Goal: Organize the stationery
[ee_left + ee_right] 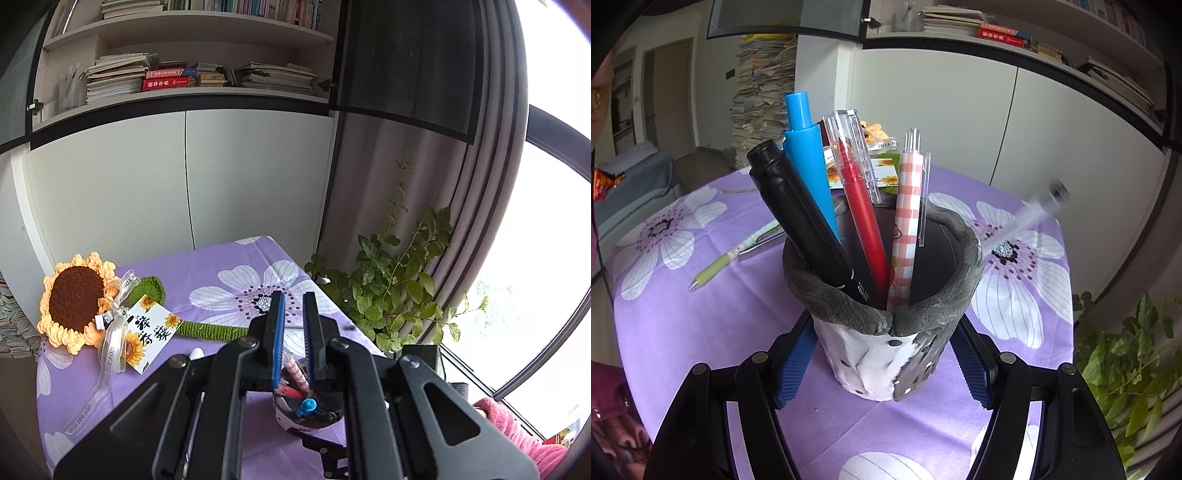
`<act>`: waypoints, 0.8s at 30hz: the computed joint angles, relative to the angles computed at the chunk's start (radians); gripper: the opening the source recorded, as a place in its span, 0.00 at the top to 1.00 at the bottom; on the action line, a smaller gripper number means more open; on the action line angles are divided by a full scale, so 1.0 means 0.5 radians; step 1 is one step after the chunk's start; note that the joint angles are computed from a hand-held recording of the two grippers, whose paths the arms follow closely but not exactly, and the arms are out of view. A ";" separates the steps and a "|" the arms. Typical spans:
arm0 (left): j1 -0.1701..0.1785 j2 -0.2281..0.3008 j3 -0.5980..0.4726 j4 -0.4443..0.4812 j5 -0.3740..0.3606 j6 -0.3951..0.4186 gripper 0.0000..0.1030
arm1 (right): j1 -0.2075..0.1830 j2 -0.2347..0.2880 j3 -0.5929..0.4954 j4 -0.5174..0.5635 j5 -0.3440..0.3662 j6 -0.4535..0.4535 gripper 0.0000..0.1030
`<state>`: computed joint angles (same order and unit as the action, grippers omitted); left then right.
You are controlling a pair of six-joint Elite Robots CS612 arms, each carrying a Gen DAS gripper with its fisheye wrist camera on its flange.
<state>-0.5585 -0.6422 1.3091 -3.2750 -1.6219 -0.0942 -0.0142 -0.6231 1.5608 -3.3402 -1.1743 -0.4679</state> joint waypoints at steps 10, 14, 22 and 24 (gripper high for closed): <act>0.041 0.066 -0.117 0.250 0.030 -0.123 0.93 | -0.003 0.002 -0.001 -0.001 0.033 -0.032 0.30; 0.054 0.104 -0.219 0.428 -0.019 -0.125 0.91 | 0.004 0.006 -0.001 -0.018 0.016 -0.054 0.30; 0.100 0.341 -0.809 1.248 -0.284 -0.182 0.53 | -0.001 0.006 -0.001 -0.014 0.023 -0.056 0.30; 0.116 0.403 -0.941 1.437 -0.396 -0.249 0.62 | -0.001 0.006 0.000 -0.016 0.022 -0.054 0.30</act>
